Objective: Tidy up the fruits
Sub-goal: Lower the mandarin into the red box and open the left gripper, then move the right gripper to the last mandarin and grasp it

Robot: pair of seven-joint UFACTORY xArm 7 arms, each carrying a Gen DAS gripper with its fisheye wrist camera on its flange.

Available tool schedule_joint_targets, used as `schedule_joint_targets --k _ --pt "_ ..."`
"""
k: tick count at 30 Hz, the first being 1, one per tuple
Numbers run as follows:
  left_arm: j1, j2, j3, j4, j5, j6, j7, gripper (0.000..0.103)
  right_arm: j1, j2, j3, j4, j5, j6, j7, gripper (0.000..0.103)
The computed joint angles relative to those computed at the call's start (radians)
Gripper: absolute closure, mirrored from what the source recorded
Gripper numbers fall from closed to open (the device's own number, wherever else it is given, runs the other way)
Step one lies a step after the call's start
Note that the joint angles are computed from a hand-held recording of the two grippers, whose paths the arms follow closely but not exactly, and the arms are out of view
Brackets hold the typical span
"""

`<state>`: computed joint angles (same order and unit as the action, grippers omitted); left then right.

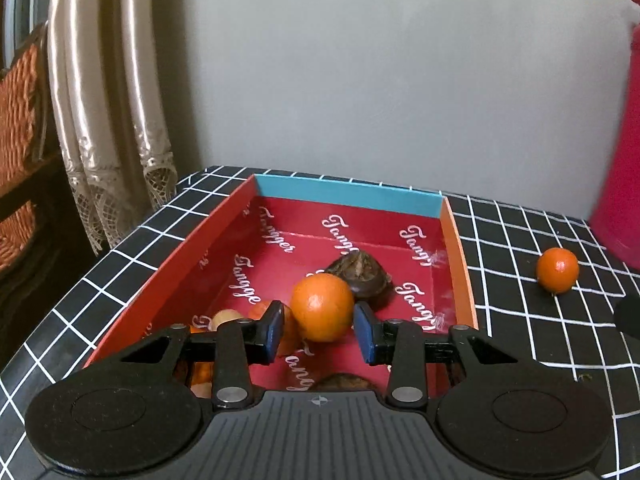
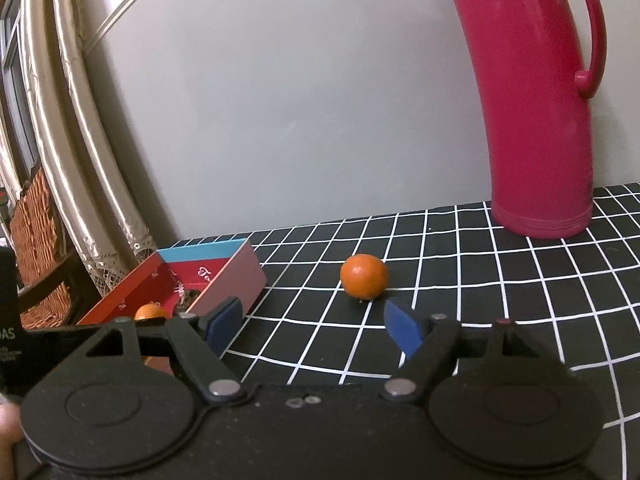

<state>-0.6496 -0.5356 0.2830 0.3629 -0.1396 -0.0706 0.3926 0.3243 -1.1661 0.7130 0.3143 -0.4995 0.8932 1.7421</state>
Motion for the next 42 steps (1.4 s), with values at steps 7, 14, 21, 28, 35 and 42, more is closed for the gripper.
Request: schedule_joint_targets --k 7,14,21,28,35,42 --pt "-0.009 -0.072 0.028 -0.033 0.002 0.023 0.025 0.06 -0.008 0.011 -0.008 -0.001 -0.007 -0.013 0.001 0.024" --pt "0.042 -0.215 0.029 -0.087 0.001 0.045 0.079 0.016 -0.029 0.03 -0.008 0.007 -0.019 -0.03 -0.004 0.024" --pt "0.078 -0.313 0.093 -0.115 -0.008 0.064 0.158 0.011 -0.063 0.075 -0.028 0.012 -0.025 -0.043 -0.015 0.024" --pt "0.064 -0.271 0.168 -0.086 -0.047 0.037 0.212 0.01 -0.135 0.156 -0.057 0.03 -0.062 -0.06 -0.032 0.018" --pt "0.042 -0.239 0.208 -0.064 -0.056 0.017 0.224 0.01 -0.194 0.224 -0.101 0.032 -0.117 -0.083 -0.041 0.014" --pt "0.048 -0.242 0.207 -0.065 -0.062 0.022 0.23 0.009 -0.223 0.232 -0.153 -0.008 -0.148 -0.162 -0.028 0.036"
